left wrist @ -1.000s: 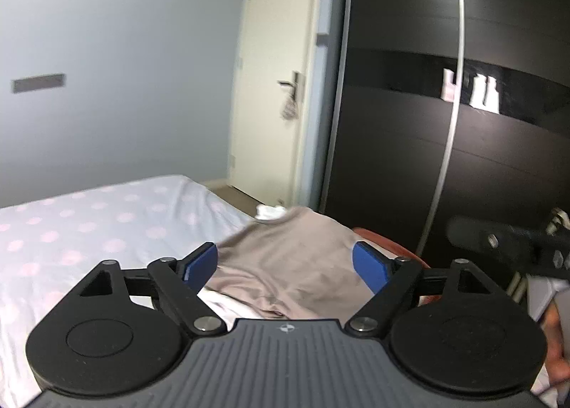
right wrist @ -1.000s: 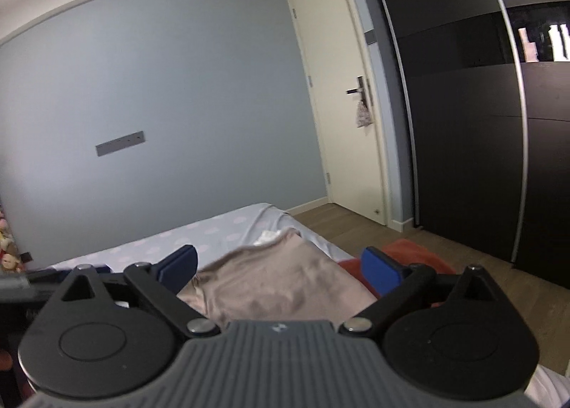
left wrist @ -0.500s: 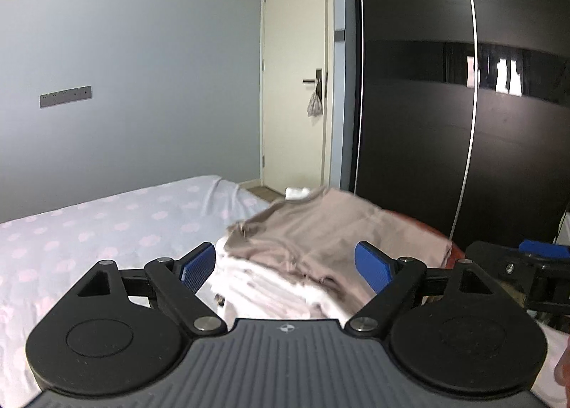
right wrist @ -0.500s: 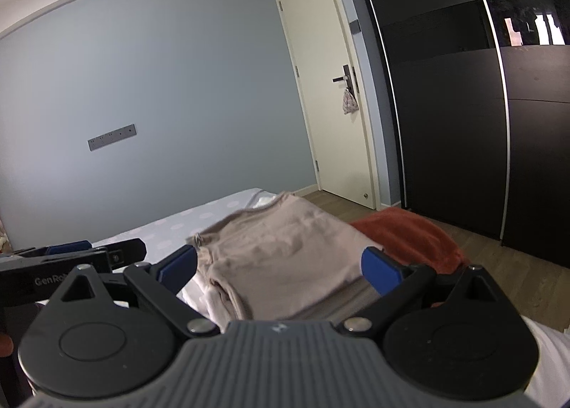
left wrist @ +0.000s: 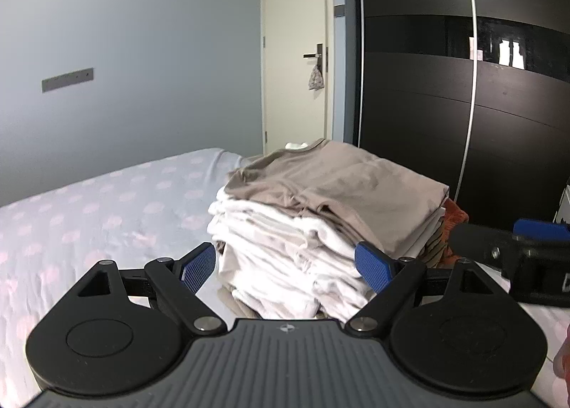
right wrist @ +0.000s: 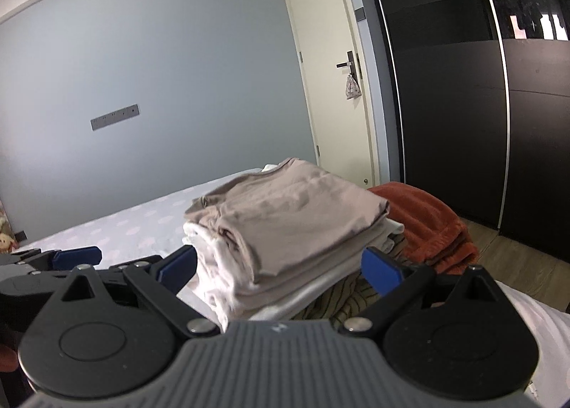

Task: Fold clothes

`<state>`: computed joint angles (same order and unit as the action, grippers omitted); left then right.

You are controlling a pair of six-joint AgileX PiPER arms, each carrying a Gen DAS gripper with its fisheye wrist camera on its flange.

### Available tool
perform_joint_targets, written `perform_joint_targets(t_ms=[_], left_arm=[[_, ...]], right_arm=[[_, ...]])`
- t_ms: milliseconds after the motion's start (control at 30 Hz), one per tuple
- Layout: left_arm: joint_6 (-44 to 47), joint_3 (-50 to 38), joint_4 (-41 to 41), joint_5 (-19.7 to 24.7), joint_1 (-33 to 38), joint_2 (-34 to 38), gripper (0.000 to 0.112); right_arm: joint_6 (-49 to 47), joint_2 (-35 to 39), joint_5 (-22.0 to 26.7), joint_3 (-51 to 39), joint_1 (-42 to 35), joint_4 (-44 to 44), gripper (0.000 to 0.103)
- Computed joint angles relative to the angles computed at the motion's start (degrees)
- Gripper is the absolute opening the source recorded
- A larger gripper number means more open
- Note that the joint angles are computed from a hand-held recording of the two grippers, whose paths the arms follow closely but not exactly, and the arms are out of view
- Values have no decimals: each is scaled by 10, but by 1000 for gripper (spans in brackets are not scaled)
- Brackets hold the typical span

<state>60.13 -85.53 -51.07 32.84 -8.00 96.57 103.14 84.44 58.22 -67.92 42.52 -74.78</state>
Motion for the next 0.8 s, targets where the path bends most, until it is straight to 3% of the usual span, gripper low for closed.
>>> perform_joint_targets(t_ms=[800], left_arm=[[-23,5,12,21,7,-13,86]], right_arm=[[0,-3,13,13,35,9,100]])
